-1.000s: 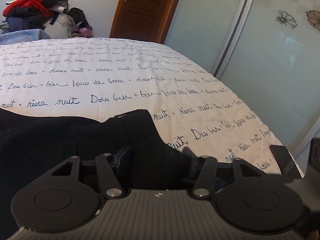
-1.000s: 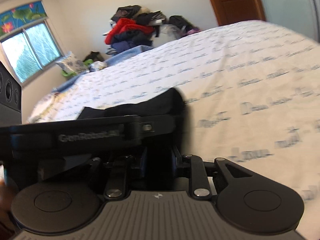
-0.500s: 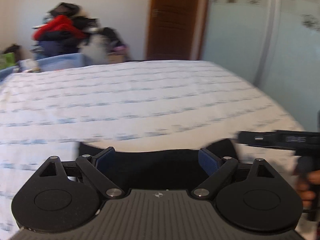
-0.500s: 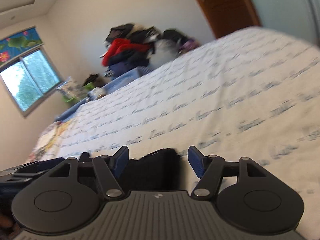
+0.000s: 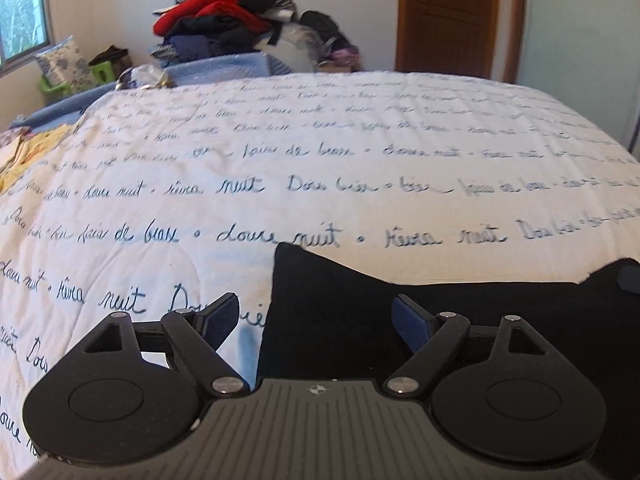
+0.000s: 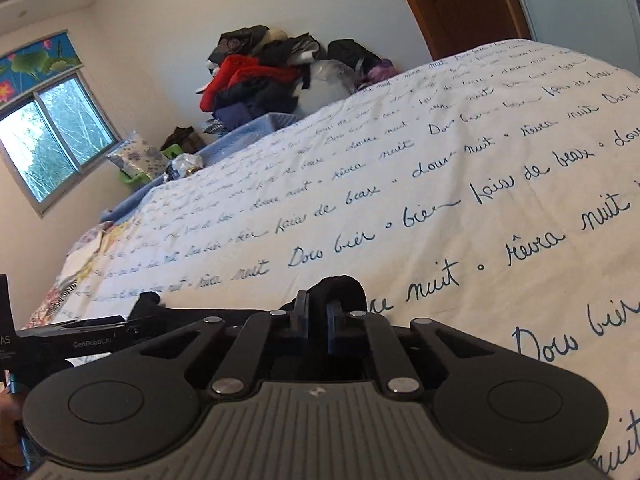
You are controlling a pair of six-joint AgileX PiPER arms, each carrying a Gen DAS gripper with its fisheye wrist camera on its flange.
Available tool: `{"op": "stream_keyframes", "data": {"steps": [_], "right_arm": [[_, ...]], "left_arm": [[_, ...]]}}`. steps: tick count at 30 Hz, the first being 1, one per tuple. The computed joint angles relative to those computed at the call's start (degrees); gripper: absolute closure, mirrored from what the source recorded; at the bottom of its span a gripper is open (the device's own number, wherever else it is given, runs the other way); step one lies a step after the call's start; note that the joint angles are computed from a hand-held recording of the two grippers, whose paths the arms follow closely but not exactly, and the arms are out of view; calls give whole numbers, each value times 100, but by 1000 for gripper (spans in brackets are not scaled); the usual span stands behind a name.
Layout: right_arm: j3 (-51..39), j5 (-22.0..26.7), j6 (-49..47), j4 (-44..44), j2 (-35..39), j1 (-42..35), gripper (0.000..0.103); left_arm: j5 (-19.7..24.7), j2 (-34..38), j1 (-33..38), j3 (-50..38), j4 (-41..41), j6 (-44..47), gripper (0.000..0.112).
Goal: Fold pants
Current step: 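Move both open grippers over the edge of the folded pants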
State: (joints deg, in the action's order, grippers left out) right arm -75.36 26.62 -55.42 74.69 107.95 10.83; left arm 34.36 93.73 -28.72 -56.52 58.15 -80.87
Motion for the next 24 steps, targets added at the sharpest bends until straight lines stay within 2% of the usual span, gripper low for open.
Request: {"op": "stream_keyframes", "data": {"steps": [3,4,6,7,9,11,13,15,18,20,22,24], "right_arm": [[39,-70,323,-456,-62,30,88],[215,-314,390,-532,-240,76,82],[715,-1016,164,-449,-728,237,80],[927,-1126,-292,-159,-947,276,80],[1182,-724,-1071,211,-1232,227,80],[1290,-354,-1014,-230,-1377,267,80],[1332,-386,-408,-1174,-1418,458,81],[1426,-614,110,-1888,-1429,626,81],[1620,-624,318,-1957,-1663,550,80],[1724,-542,-38,-1473,-1807,339,72],[1696,-446,-216,-1125,-1767,118,44],[1589,-291,-70,-1111,-1648,-58,42]], "left_arm": [[-182,-422,-4,354,24,-121,30],[-199,-627,-40,523,69,-176,30],[-202,-1008,-197,836,159,-341,29],[-237,-1167,-261,967,152,-358,29],[-377,-1356,-404,1155,43,-215,29],[-382,-1335,-598,1256,6,-38,28],[-95,-1129,-925,1314,294,-217,26],[95,-1185,-1130,1456,499,-511,27],[-13,-1665,-1137,1649,184,-253,27],[-54,-1950,-1108,1801,160,-218,21],[-108,-2096,-956,1864,23,-44,20],[-372,-2183,-600,1910,-370,381,20]]}}
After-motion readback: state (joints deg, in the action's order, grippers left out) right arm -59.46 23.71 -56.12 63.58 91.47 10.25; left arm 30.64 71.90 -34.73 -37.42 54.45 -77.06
